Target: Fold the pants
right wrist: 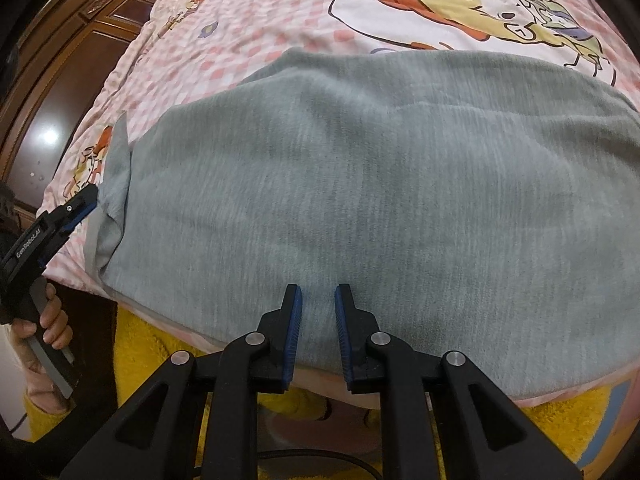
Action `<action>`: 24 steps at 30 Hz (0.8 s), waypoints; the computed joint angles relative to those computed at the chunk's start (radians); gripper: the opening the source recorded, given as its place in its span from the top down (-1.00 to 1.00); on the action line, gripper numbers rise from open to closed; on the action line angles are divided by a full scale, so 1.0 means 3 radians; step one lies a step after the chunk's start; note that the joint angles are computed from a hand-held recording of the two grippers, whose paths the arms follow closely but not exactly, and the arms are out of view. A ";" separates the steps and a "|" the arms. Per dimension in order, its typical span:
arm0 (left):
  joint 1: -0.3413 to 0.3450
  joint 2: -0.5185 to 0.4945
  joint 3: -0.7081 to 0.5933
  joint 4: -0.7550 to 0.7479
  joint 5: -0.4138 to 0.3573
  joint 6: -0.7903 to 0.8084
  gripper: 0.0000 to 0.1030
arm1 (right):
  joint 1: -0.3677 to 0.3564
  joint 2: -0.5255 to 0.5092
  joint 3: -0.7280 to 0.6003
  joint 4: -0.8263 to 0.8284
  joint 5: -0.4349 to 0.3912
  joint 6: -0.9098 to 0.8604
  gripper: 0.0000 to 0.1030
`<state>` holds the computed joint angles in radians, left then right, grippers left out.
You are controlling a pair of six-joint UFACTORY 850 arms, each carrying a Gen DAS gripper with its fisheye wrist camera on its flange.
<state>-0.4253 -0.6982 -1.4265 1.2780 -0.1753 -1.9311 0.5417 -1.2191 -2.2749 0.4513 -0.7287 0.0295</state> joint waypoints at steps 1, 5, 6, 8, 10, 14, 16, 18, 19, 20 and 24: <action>-0.0004 0.0023 0.0035 0.0205 -0.0083 -0.0232 0.16 | 0.0001 0.0001 0.0003 0.0003 0.0006 -0.0003 0.65; 0.0026 -0.0001 0.0007 0.0142 -0.0236 -0.0249 0.10 | -0.0007 0.0023 0.0045 0.0039 0.0023 -0.0039 0.65; 0.0033 -0.0032 -0.0031 -0.0012 -0.0256 -0.0109 0.10 | -0.0009 0.0024 0.0050 0.0052 0.0026 -0.0044 0.65; 0.0028 -0.0120 -0.0134 -0.0337 -0.0374 0.0186 0.09 | -0.0012 0.0038 0.0074 0.0068 0.0037 -0.0062 0.65; 0.0019 -0.0175 -0.0193 -0.0522 -0.0468 0.0346 0.09 | -0.0013 0.0045 0.0086 0.0073 0.0045 -0.0075 0.65; 0.0000 -0.0209 -0.0205 -0.0361 -0.0458 0.0145 0.11 | -0.0017 0.0042 0.0084 0.0089 0.0040 -0.0092 0.65; -0.0019 -0.0220 -0.0223 -0.0317 -0.0493 0.0154 0.29 | -0.0021 0.0041 0.0085 0.0113 0.0042 -0.0106 0.65; -0.0033 -0.0239 -0.0262 -0.0393 -0.0559 0.0290 0.63 | -0.0025 0.0049 0.0104 0.0144 0.0052 -0.0132 0.65; -0.0036 -0.0234 -0.0256 -0.0349 -0.0572 0.0254 0.73 | -0.0029 0.0053 0.0114 0.0167 0.0054 -0.0152 0.65; -0.0040 -0.0201 -0.0212 -0.0180 -0.0577 0.0079 0.80 | -0.0031 0.0052 0.0113 0.0177 0.0052 -0.0159 0.65; -0.0067 -0.0020 -0.0008 0.0205 -0.0718 -0.0307 0.81 | -0.0035 0.0050 0.0109 0.0196 0.0041 -0.0174 0.65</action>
<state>-0.4453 -0.7042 -1.4289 1.3395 -0.3906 -2.0231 0.5313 -1.2042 -2.2421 0.5102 -0.7165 -0.0227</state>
